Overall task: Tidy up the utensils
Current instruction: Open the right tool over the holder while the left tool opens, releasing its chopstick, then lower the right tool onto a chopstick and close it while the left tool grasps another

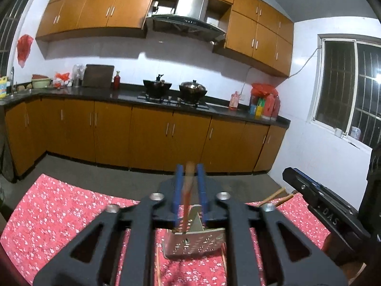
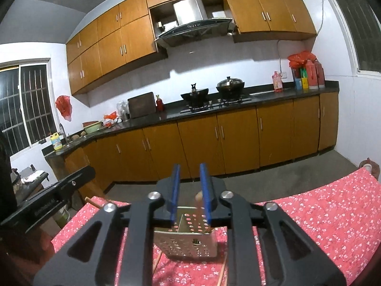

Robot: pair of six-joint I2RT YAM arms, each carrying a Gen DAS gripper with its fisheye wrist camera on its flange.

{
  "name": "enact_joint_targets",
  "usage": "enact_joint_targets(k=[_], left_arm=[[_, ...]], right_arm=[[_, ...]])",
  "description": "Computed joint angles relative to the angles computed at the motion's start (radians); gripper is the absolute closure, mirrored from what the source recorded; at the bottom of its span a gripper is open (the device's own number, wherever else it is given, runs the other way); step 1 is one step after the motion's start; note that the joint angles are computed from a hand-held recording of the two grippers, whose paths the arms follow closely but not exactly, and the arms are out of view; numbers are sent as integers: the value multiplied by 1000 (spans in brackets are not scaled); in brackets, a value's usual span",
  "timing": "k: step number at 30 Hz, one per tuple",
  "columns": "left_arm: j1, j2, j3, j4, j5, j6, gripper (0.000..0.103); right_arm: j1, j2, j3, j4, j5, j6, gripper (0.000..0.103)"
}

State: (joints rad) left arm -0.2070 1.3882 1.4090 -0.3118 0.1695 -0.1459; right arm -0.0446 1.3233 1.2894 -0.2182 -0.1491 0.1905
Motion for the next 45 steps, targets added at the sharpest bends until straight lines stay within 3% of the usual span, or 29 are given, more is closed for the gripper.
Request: enact_joint_targets(k=[2,10,15,21,26,34,40,45], left_arm=[[-1,-7,2,7,-7,-3,68],[85,-102,-59,2,64,-32,68],[174,-197,-175,-11,99,-29,68],[225,-171,-320,-85,39,54,68],[234,-117,-436,-109,59,102,68],[190,-96,-535,-93,61,115,68],[173,-91,-549,-93,58,116,68],[167,-76,-551,-95,73,118,68]], right_arm=[[-4,-11,-1,0,-4,1,83],[-65,-159,-105,16,-26,3,83],[-191,-246,-239,-29,-48,-19,82],[-269,-126,-365,-158,-120,-59,81],[-195,-49,-463,-161,-151,-66,84],[-61,13,-514,-115,-68,-46,89],[-25,7,-530,-94,59,-60,90],[-16,10,-540,-84,68,-70,89]])
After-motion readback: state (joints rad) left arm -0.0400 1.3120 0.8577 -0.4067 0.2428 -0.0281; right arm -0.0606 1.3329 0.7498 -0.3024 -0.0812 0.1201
